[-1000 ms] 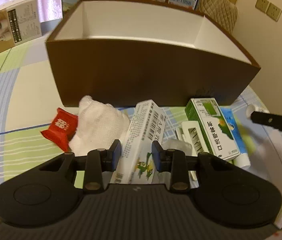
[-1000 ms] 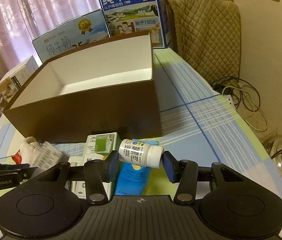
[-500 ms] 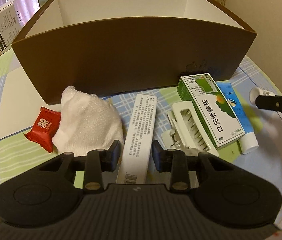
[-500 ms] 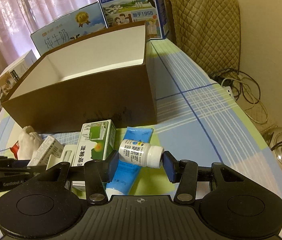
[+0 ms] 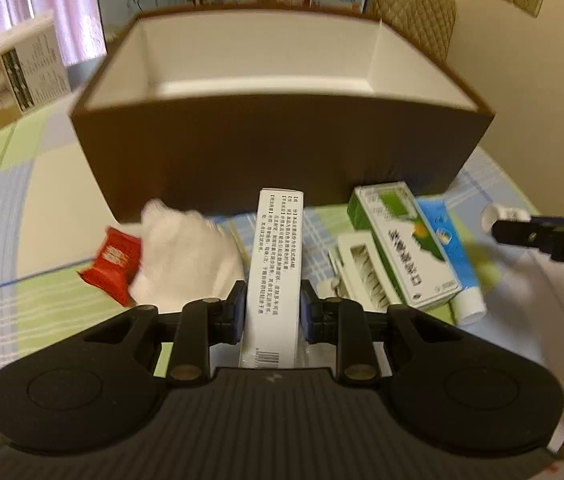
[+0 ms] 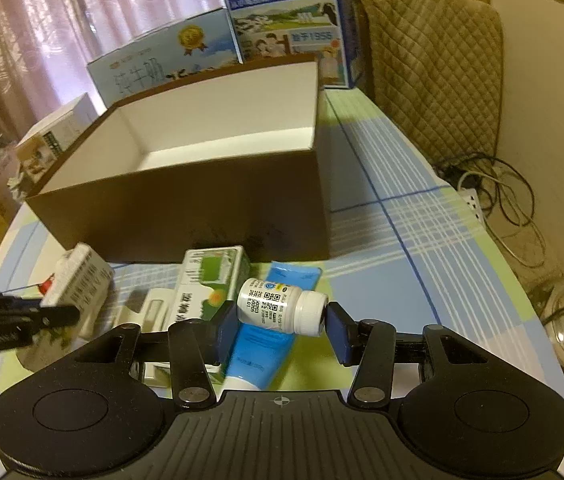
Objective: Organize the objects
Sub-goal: 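Carry the white medicine box and pill bottle over the brown box with both grippers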
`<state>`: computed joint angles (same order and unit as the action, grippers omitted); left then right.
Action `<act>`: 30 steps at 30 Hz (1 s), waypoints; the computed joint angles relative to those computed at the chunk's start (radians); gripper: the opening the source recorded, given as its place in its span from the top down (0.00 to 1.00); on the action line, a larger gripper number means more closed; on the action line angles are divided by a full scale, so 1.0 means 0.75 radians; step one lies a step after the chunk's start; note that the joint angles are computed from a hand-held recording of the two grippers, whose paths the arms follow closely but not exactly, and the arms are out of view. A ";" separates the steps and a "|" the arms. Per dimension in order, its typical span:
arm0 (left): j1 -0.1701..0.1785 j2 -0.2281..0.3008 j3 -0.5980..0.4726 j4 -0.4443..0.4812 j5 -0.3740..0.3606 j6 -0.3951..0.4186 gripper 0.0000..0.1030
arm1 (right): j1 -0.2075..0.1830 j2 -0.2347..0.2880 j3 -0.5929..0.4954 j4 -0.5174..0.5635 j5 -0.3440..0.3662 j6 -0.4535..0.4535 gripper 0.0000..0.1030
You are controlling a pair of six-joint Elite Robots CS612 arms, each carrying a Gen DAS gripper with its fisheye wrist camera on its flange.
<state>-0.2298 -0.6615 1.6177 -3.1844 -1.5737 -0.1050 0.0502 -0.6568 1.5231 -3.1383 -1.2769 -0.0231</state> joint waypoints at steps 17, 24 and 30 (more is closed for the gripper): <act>0.062 -0.027 -0.173 -0.080 0.024 -0.079 0.78 | 0.028 0.066 -0.300 0.083 0.115 -0.218 0.56; 0.064 0.060 -0.387 0.107 0.086 -0.086 0.78 | 0.041 0.147 -0.468 0.245 0.087 -0.234 0.56; 0.064 0.134 -0.525 0.268 0.132 -0.090 0.78 | 0.051 0.200 -0.569 0.365 0.017 -0.275 0.56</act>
